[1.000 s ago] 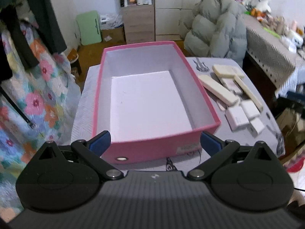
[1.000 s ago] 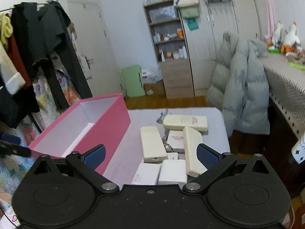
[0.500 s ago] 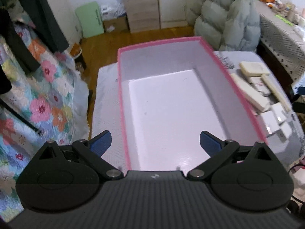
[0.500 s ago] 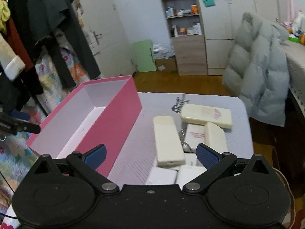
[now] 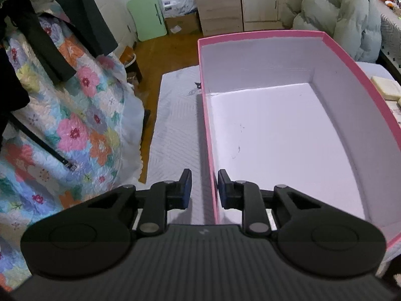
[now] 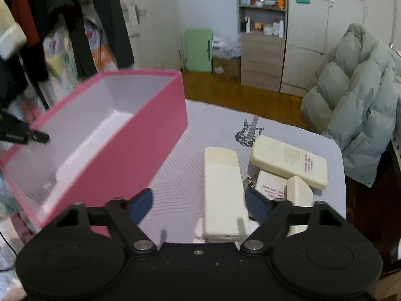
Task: Organize rigid objects
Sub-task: 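Move the left gripper to the pink box wall and close on it, then grasp a white remote with the right gripper while the left gripper holds the box wall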
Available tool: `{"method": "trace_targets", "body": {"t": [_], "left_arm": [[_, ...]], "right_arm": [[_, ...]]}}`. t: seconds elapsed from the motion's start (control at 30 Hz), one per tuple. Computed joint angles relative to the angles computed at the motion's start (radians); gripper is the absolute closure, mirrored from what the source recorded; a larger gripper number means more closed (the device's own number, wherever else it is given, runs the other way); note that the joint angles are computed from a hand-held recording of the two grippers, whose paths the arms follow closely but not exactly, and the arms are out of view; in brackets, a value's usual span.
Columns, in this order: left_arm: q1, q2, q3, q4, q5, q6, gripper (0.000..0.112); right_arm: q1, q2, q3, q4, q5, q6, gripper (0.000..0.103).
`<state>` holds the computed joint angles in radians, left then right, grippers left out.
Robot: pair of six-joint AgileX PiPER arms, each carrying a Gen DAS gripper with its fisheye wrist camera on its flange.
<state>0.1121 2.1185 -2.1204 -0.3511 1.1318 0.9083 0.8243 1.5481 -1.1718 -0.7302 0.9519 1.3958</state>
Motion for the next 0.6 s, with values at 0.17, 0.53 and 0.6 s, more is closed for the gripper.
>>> {"method": "trace_targets", "body": {"t": [0.17,0.53,0.6], "left_arm": [[0.008,0.008,0.016,-0.052,-0.002,-0.005,0.108],[0.032,-0.043,0.158,-0.186,-0.138,0.055,0.110],[0.037,-0.043,0.165,-0.202,-0.141,0.061,0.110]], "right_arm": [[-0.092,0.042,-0.074,0.127,-0.027,-0.201,0.044],[-0.251,0.207,-0.220,0.302,0.023,-0.481,0.046],[-0.276,0.225,-0.236,0.330,0.022,-0.493,0.045]]}}
